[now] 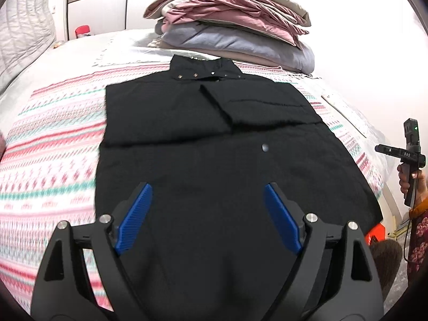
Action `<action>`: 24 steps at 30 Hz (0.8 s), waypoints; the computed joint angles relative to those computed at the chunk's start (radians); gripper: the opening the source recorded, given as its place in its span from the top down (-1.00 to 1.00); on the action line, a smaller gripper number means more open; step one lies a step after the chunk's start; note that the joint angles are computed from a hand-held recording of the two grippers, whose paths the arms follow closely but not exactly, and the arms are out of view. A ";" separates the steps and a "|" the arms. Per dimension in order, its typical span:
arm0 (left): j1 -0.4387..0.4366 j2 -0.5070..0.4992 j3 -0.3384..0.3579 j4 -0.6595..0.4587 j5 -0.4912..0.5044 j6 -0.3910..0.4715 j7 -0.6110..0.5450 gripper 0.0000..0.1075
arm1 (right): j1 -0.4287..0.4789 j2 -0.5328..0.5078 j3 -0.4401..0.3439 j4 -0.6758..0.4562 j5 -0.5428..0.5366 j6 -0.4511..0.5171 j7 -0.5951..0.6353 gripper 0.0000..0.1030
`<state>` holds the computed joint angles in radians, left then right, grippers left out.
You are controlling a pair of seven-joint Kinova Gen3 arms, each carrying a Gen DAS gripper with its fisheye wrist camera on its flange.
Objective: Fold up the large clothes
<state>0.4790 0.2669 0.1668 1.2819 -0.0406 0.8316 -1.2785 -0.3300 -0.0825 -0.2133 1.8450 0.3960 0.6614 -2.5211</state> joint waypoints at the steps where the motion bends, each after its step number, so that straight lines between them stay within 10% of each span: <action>1: -0.003 -0.020 -0.001 0.028 0.006 -0.006 0.003 -0.60 | -0.002 -0.013 0.003 0.021 -0.016 -0.011 0.012 -0.58; 24: -0.099 -0.192 0.027 0.366 0.078 0.073 0.124 -0.60 | -0.019 -0.109 -0.136 0.246 -0.054 0.036 -0.164 -0.58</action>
